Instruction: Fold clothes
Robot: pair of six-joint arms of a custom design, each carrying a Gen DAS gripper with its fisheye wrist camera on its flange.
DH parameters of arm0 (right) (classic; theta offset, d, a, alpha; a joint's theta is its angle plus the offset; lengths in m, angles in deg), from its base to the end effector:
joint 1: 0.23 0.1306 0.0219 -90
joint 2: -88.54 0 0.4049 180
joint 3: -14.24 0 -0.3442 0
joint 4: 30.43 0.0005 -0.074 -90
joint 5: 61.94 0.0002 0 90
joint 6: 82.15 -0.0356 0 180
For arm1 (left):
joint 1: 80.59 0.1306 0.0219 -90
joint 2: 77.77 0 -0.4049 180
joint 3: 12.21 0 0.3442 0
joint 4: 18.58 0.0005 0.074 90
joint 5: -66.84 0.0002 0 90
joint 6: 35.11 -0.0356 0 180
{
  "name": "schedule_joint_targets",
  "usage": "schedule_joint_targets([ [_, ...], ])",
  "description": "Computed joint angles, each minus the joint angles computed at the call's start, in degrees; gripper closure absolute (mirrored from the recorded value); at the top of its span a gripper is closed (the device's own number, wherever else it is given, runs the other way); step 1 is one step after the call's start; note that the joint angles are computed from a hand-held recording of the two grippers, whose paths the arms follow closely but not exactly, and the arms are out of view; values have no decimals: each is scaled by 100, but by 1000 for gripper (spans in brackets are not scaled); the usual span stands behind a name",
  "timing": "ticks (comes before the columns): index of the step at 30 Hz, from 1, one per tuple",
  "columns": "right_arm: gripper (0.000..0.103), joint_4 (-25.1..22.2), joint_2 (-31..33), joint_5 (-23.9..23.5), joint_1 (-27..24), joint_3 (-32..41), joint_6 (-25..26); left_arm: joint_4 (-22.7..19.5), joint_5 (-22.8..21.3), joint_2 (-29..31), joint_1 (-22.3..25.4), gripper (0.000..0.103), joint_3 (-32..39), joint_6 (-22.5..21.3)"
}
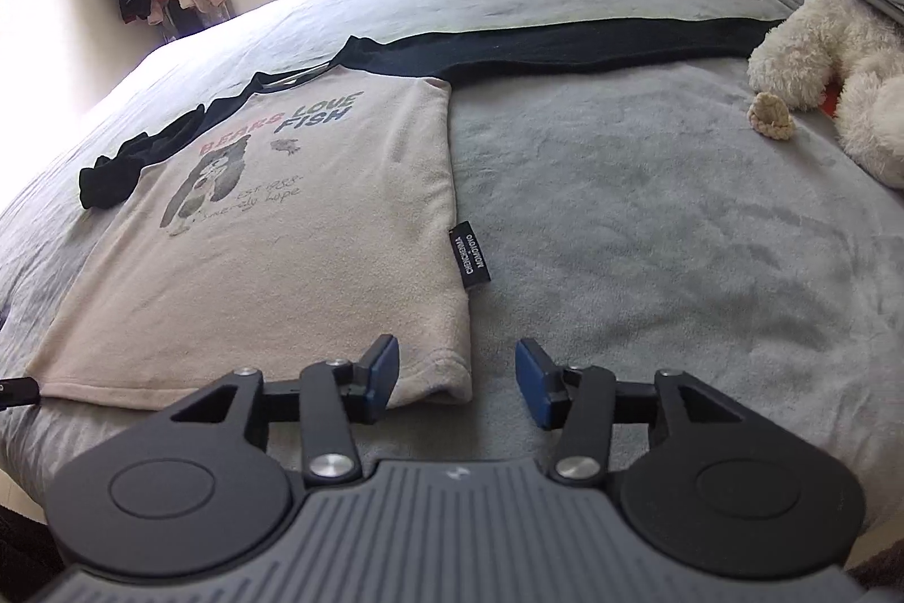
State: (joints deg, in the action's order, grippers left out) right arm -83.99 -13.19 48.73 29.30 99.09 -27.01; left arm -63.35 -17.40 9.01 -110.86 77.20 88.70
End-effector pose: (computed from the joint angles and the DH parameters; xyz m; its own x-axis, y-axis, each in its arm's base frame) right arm 0.3150 0.1634 0.4879 -0.6658 0.2375 -0.7073 0.1571 0.9714 0.1782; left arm 0.3641 -0.2172 0.4771 -0.7963 -0.1763 -0.5786 0.1477 0.8710 -0.4686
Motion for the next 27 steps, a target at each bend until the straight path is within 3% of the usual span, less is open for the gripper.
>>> schedule_joint_targets([
  [3, 51, 97, 116, 223, 72, 180, 322, 190, -673, 96, -228, 47, 275, -304],
  [6, 44, 263, 372, 288, 49, 448, 601, 218, -677, 421, -390, 32, 744, -679],
  [9, 36, 585, 689, 221, -26, 704, 834, -55, -921, 909, -554, 19, 1379, -1078],
  [12, 36, 849, 1031, 99, -109, 935, 920, -152, -1134, 1453, -630, 13, 1985, -1360],
  [16, 31, 1245, 1466, -42, -212, 1192, 940, 222, -1289, 1964, -604, 10, 2313, -1379],
  [19, 19, 1751, 1718, -87, -312, 1183, 1044, 559, -1365, 2265, -561, 7, 2367, -1454],
  [23, 1, 1637, 2108, -136, -451, 1355, 1090, 802, -1544, 2497, -492, 1, 2134, -1677],
  [25, 0, 1555, 2241, -176, -503, 1285, 1258, 939, -1599, 2452, -527, 0, 2015, -1832],
  [27, 0, 1938, 2151, 0, -435, 992, 1587, 880, -1718, 2456, -571, 0, 2036, -1925],
])
